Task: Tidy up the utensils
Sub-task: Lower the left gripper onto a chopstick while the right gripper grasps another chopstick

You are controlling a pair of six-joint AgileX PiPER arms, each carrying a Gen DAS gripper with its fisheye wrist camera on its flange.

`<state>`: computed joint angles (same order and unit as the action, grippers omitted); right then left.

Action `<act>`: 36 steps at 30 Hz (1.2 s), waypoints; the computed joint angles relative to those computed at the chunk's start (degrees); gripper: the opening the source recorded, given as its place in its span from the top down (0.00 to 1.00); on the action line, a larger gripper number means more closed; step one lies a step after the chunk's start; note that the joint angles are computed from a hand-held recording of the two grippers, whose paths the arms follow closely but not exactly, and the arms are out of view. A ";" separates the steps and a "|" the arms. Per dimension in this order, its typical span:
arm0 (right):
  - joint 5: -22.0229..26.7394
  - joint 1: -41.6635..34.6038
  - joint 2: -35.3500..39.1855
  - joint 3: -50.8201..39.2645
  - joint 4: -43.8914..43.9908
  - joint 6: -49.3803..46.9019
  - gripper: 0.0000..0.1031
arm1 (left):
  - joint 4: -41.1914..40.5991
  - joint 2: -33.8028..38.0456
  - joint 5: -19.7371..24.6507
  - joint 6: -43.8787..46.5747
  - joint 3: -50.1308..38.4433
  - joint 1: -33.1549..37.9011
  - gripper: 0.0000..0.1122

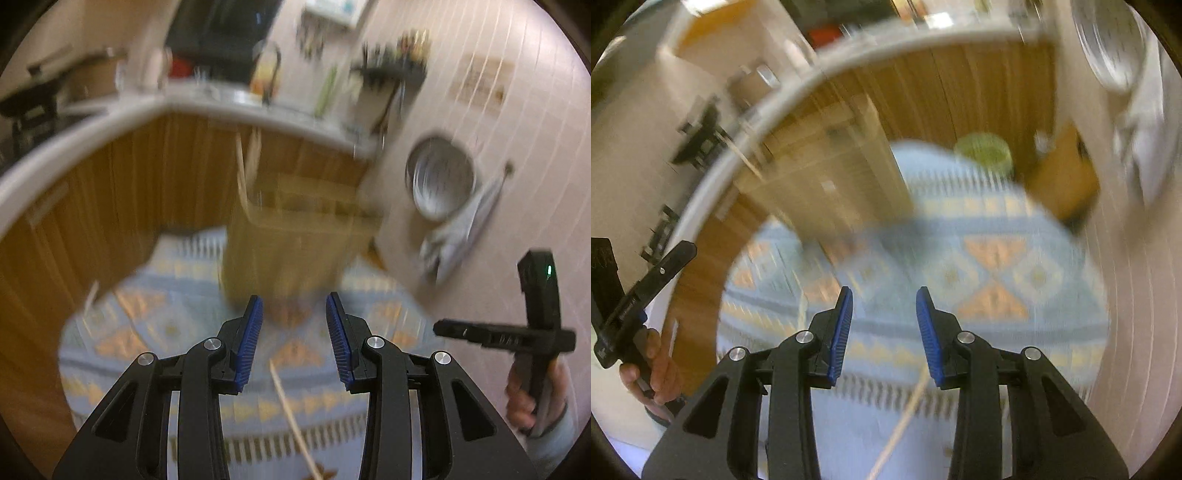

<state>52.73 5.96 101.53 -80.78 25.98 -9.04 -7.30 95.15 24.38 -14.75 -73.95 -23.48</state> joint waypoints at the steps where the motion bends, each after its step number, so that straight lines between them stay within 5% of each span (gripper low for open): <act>1: 1.22 -0.02 0.66 0.38 -0.46 0.63 0.68 | -1.03 1.70 1.96 1.88 -0.37 -0.27 0.69; 13: -0.94 6.54 1.42 11.08 -6.81 4.40 0.68 | -9.97 10.83 12.35 11.94 -1.31 -0.81 0.69; 20: -2.73 10.49 2.58 11.02 -11.66 9.62 0.69 | -4.14 15.11 15.77 7.40 -6.14 -4.37 0.69; 28: -3.93 16.64 3.39 10.14 -21.68 17.18 0.84 | 4.52 18.86 21.08 1.62 -11.72 -8.70 0.69; 36: -6.28 16.02 0.80 13.68 -21.67 14.69 0.91 | 16.16 21.96 24.89 -5.70 -15.76 -13.74 0.69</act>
<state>46.44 21.98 102.34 -67.10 4.31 5.65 8.86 117.11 49.27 -20.46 -89.70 -37.21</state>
